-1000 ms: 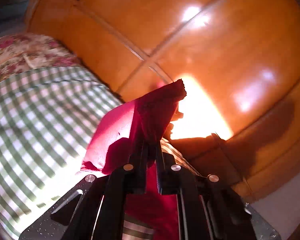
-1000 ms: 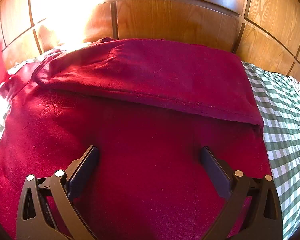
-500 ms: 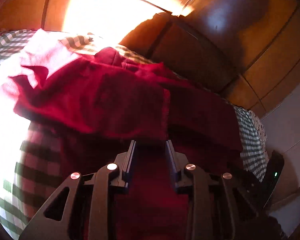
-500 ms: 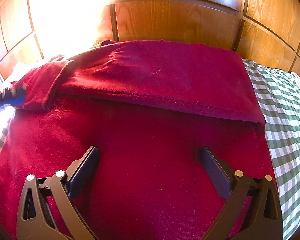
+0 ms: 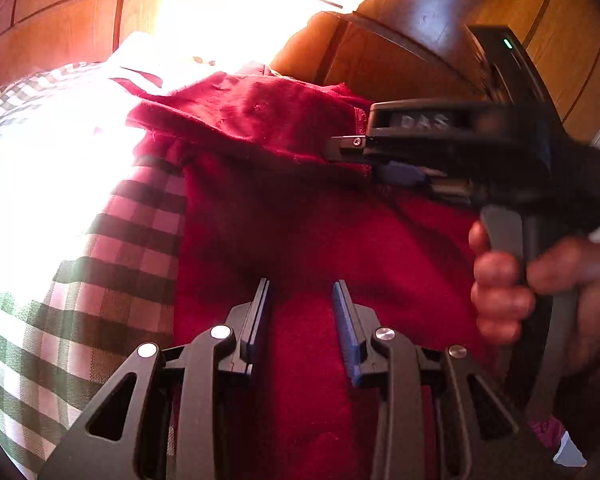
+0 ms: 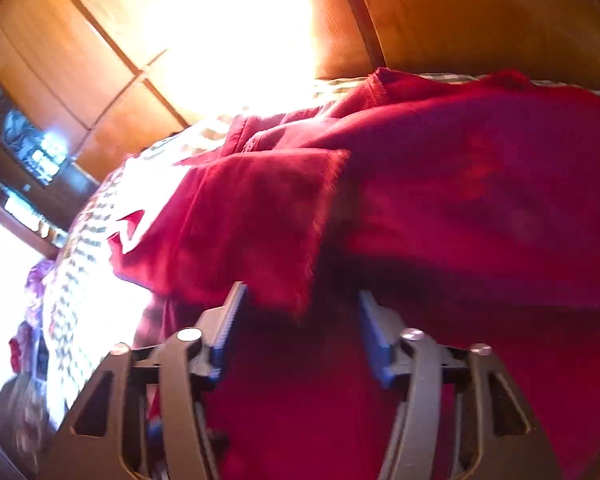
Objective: Fold small clothes
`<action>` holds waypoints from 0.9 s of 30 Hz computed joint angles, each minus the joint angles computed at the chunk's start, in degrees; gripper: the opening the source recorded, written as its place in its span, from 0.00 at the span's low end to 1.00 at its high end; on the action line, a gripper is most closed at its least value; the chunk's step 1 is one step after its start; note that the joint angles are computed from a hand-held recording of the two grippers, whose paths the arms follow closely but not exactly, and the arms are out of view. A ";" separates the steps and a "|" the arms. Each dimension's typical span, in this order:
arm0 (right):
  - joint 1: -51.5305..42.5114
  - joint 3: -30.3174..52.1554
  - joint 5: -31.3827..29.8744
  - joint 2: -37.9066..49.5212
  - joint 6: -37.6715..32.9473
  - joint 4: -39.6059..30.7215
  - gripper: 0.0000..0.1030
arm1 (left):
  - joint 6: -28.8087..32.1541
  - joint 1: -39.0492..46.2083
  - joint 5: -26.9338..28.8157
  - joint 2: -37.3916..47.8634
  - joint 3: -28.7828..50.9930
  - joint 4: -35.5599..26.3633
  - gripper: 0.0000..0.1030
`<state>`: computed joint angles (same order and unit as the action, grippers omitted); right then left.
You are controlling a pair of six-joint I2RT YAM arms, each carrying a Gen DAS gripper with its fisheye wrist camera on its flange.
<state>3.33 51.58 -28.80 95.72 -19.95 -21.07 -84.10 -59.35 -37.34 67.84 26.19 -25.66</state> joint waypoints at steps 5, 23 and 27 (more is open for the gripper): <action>2.46 -2.00 1.05 -13.43 -1.29 1.81 0.04 | -0.89 -0.84 -0.72 -0.04 -0.68 1.23 0.30; -23.96 14.59 7.09 7.03 -5.09 6.18 0.04 | -1.30 -0.06 1.47 1.77 1.87 -1.33 0.30; -24.49 13.75 7.10 9.03 -5.15 8.57 0.04 | -0.51 3.47 2.28 -8.95 0.48 -5.78 0.34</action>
<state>-21.16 65.33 -21.70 104.75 -25.10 -12.51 -84.62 -55.87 -35.07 58.89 26.67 -31.43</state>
